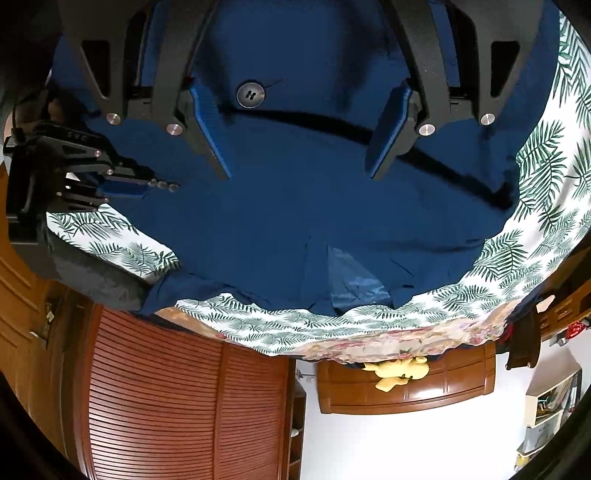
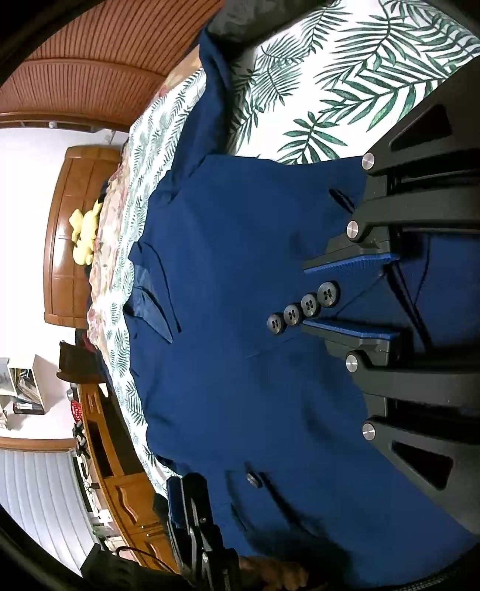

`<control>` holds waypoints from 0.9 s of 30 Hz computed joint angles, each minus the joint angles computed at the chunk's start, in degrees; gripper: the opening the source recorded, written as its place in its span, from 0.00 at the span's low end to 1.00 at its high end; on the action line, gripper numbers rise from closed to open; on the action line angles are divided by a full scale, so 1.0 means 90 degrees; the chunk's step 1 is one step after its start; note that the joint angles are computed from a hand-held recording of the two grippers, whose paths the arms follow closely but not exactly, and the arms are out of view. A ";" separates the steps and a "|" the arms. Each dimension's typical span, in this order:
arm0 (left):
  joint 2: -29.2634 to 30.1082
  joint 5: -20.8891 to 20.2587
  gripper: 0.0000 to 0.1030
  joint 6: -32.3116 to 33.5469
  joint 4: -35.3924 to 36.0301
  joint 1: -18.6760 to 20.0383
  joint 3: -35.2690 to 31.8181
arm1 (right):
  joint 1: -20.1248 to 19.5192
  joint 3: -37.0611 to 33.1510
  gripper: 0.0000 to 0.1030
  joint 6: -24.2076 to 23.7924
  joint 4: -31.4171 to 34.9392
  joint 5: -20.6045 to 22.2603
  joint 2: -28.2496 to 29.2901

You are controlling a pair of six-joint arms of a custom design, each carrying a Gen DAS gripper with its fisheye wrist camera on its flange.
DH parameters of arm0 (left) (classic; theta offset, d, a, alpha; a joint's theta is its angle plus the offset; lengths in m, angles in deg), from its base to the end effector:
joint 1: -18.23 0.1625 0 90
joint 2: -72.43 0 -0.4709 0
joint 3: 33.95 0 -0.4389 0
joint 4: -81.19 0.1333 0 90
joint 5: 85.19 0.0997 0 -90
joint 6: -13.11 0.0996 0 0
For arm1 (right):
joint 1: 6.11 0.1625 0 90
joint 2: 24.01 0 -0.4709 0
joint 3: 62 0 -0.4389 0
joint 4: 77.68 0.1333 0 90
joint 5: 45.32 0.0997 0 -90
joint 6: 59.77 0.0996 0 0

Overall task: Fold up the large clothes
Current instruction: 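Lay the held sleeve across the blazer front with the right tool, open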

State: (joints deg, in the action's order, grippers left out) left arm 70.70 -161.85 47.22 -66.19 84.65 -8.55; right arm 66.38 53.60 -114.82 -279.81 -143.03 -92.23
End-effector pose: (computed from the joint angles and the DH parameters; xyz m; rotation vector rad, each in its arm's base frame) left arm -0.2606 -0.9876 -0.0248 1.2417 2.4565 -0.8004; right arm -0.0673 -0.6118 0.3249 0.6105 -2.0847 1.0227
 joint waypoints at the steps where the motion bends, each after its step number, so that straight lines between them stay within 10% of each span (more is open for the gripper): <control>1: 0.0001 0.0003 0.72 -0.0005 -0.0018 0.0003 0.0007 | -0.0021 0.0005 0.25 0.0056 0.0069 0.0048 -0.0032; 10: 0.0088 0.0000 0.72 -0.0115 0.0189 0.0034 -0.0190 | -0.0104 -0.0171 0.27 0.0525 0.1157 0.0336 -0.0687; 16: 0.0158 0.0046 0.72 -0.0130 0.0338 0.0032 -0.0341 | 0.0000 -0.1207 0.54 0.0769 0.1474 -0.0333 -0.0510; 27: 0.0026 0.0017 0.72 -0.0075 0.0179 0.0021 -0.0071 | -0.0140 -0.3543 0.55 0.2156 0.2085 -0.1728 0.0424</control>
State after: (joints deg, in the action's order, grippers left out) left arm 70.93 -161.70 46.55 -64.58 84.84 -9.19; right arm 65.12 21.71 -95.42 -261.04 -158.59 -88.42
